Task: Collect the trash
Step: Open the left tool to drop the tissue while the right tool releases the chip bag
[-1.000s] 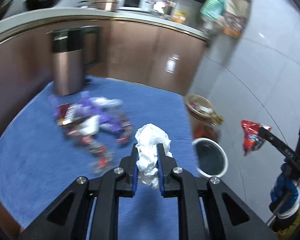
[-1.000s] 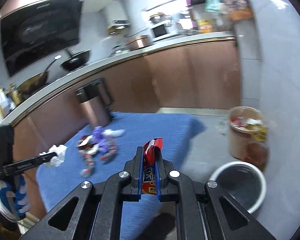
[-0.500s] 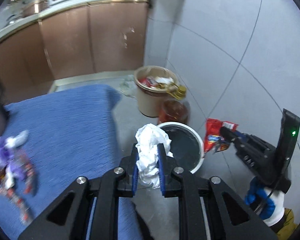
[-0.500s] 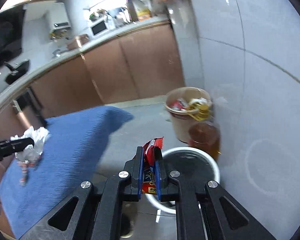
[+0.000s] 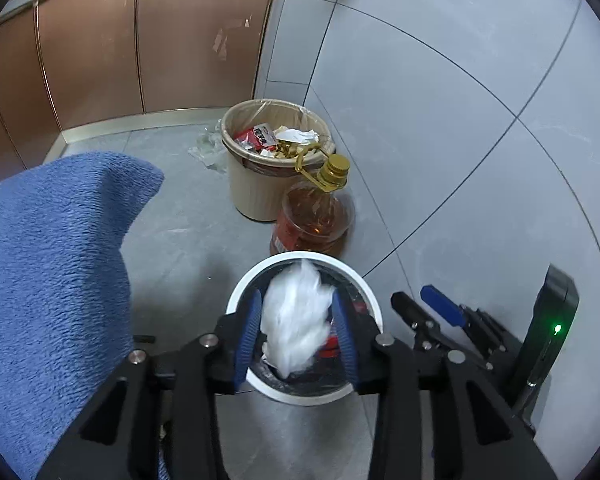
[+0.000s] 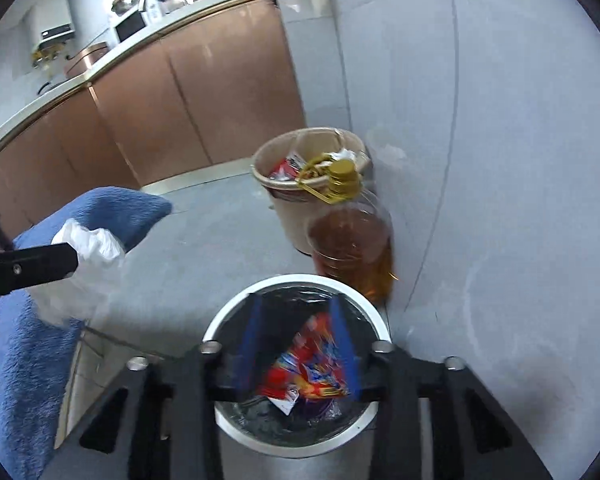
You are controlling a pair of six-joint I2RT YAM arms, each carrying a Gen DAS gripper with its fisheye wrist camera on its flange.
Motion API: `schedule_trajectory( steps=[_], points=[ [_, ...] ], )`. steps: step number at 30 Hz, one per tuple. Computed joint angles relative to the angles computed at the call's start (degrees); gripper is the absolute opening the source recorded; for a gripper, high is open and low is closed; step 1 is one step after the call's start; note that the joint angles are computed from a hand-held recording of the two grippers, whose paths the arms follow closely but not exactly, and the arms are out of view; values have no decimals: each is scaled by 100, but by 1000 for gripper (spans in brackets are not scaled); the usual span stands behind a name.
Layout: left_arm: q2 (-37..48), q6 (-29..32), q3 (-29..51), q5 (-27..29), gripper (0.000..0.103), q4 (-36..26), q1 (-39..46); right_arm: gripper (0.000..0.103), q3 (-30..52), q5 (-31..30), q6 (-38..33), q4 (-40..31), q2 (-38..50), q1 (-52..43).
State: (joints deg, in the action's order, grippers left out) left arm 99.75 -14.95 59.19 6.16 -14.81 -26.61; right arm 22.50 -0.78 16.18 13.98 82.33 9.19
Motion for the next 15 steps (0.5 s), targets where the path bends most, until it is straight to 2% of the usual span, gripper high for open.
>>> schedule_trajectory(
  steps=[3,7,11,15],
  points=[
    [-63,2,-60,77,36,54,76,42,-77,33,116,-92,-147,50],
    [-574,-28,-395,148,36,77,188,43,-84,230,242,-263,-361,302],
    [-1426,-45,-855,-121,36,60,190,45,-82,567,337,-616,-838,730],
    [-2496,-73,-1355,-363,36,-30,203,49,-109,1084,566,-1330,-1814,1321]
  ],
)
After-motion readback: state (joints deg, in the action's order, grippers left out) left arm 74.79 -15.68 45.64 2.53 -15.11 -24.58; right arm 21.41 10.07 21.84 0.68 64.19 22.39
